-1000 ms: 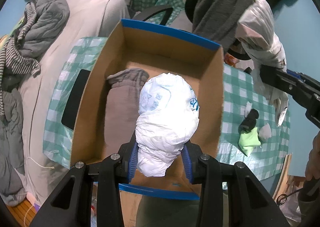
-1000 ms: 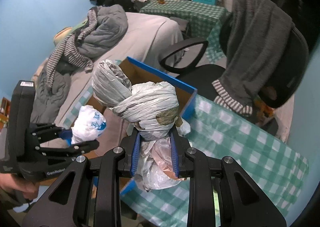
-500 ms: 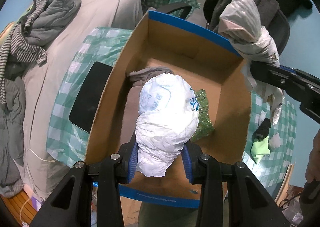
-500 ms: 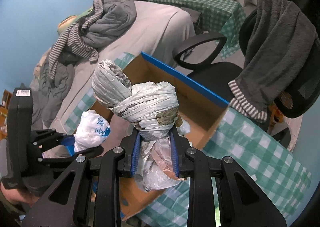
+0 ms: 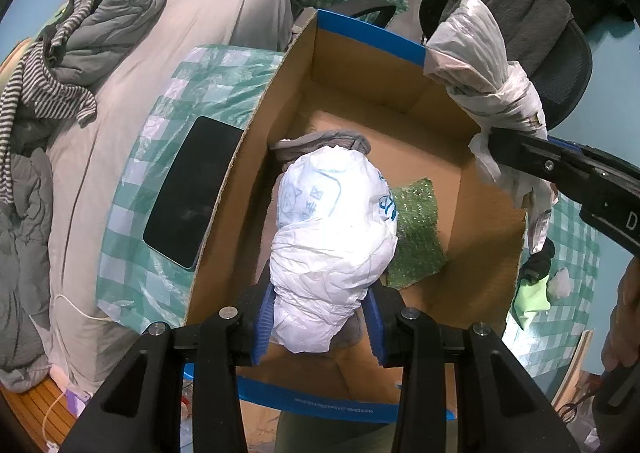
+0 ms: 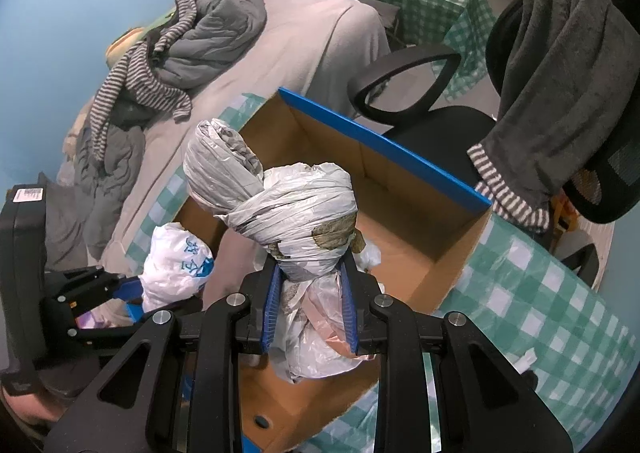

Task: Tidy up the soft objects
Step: 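Open both tools to drop the white and grey bags into the box, then move both tools back over the table toward the black sock and grey sock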

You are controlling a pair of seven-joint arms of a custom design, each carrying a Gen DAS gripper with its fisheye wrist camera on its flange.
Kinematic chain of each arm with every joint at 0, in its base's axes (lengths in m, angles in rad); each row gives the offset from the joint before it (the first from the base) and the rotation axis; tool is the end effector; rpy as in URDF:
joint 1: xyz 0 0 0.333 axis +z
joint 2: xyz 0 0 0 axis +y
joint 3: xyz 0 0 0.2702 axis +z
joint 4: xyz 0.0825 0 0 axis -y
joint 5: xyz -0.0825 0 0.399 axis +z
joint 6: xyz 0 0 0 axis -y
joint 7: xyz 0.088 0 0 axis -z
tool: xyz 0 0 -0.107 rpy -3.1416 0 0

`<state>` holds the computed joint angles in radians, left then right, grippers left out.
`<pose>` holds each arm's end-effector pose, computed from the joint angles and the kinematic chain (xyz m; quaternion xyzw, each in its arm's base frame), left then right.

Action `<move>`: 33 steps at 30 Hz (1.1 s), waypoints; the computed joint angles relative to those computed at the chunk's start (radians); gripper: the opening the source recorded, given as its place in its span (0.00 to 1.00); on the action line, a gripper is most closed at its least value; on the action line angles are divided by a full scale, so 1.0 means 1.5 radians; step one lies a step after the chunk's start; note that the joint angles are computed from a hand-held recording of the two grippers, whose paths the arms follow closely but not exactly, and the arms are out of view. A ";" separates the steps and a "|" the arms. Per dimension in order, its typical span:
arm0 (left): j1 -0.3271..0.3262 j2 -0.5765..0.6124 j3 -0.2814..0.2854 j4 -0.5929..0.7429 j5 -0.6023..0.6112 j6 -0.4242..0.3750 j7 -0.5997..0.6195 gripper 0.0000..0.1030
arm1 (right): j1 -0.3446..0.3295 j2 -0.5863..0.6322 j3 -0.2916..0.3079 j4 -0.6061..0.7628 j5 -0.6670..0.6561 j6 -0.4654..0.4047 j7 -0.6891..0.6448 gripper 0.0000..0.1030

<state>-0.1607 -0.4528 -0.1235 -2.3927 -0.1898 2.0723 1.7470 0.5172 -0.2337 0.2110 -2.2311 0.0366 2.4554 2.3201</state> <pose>0.4387 -0.1389 0.4494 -0.5623 0.8222 -0.0881 0.0003 0.4023 0.3632 0.4650 -0.6756 0.7021 -0.0203 0.2240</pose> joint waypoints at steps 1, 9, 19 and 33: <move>0.001 0.002 0.000 0.001 0.001 -0.001 -0.002 0.38 | 0.000 0.000 0.000 0.000 0.000 0.000 0.001 0.25; -0.003 0.001 0.000 0.005 -0.004 -0.011 0.011 0.53 | -0.002 -0.004 0.003 -0.005 -0.003 -0.002 0.025 0.38; -0.010 -0.022 -0.004 0.010 -0.002 -0.018 0.001 0.70 | -0.009 -0.049 0.010 -0.025 -0.039 -0.026 0.072 0.55; -0.035 -0.068 -0.004 0.016 -0.028 -0.042 0.003 0.70 | -0.008 -0.138 0.024 -0.046 -0.069 -0.115 0.089 0.64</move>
